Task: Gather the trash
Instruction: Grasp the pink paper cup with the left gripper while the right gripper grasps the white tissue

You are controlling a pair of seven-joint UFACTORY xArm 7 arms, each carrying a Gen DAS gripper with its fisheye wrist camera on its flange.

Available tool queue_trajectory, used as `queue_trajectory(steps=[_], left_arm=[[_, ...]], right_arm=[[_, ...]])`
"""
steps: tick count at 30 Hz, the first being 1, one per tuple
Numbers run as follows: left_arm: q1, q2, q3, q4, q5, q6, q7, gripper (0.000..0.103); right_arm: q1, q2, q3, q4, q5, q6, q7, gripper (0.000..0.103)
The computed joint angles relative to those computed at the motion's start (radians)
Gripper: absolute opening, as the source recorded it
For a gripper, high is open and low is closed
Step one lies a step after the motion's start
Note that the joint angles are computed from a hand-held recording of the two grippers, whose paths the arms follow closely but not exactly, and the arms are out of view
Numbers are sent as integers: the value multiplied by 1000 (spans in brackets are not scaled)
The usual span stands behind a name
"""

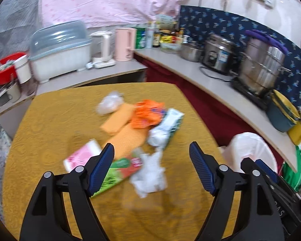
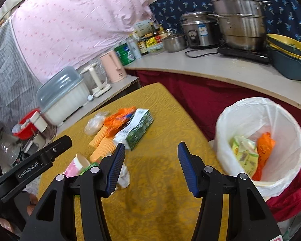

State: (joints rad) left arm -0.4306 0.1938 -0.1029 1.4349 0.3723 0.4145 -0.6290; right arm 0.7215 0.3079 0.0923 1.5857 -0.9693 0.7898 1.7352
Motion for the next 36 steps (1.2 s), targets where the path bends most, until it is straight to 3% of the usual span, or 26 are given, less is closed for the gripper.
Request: queue_trajectory(steps=[5,10,30,36], left_arm=[[53,-22,17,-54,-33,-9,25,74],[93,-28,31,-93,-33,-27,38,84],[211,135,-19,-26,-355,6,467,90],[216,185,-25,7,-425,31,532,89]], right_arm=[[24,141,-8,157,79,-10,-103,54],[56,277,-35,316,177,1,-214,54],[120,699,-174,885,527,158,-490,54],[119,751,-194,957,577,182,-522,52]])
